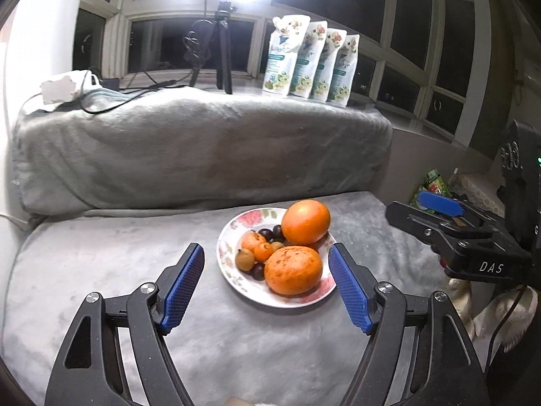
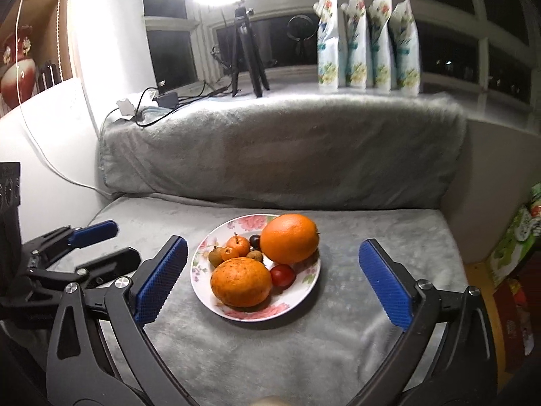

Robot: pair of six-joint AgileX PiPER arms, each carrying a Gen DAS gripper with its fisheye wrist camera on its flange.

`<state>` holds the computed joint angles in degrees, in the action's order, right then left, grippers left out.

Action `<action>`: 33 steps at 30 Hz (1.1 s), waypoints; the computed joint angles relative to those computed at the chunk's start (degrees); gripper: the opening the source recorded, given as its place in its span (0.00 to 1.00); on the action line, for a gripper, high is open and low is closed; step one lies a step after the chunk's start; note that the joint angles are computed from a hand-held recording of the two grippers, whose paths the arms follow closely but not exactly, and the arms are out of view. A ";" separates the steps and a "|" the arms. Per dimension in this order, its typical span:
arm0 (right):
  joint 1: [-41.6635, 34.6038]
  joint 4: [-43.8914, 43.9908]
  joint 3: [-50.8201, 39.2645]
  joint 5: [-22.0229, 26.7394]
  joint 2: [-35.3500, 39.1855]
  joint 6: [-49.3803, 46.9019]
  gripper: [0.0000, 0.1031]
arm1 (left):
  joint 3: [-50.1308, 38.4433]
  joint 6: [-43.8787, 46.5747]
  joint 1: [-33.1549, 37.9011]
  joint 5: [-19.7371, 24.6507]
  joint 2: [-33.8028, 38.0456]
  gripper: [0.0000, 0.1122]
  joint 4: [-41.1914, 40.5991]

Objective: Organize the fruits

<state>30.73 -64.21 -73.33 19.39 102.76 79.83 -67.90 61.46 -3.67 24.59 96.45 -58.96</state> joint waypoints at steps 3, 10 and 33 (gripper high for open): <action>2.87 -8.21 1.61 6.13 -1.08 9.16 1.00 | 1.96 0.70 0.48 -1.42 -1.80 0.68 -0.44; 8.48 -13.69 3.13 18.11 -2.14 15.95 1.00 | 5.15 2.28 2.56 -2.19 -4.50 0.72 -2.41; 10.77 -17.57 4.42 21.70 -2.98 19.60 1.00 | 7.71 2.01 3.27 -6.08 -6.94 0.72 -2.09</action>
<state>41.50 -81.78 -68.91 41.09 99.78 99.43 -60.19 63.47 -0.40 18.51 89.51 -61.05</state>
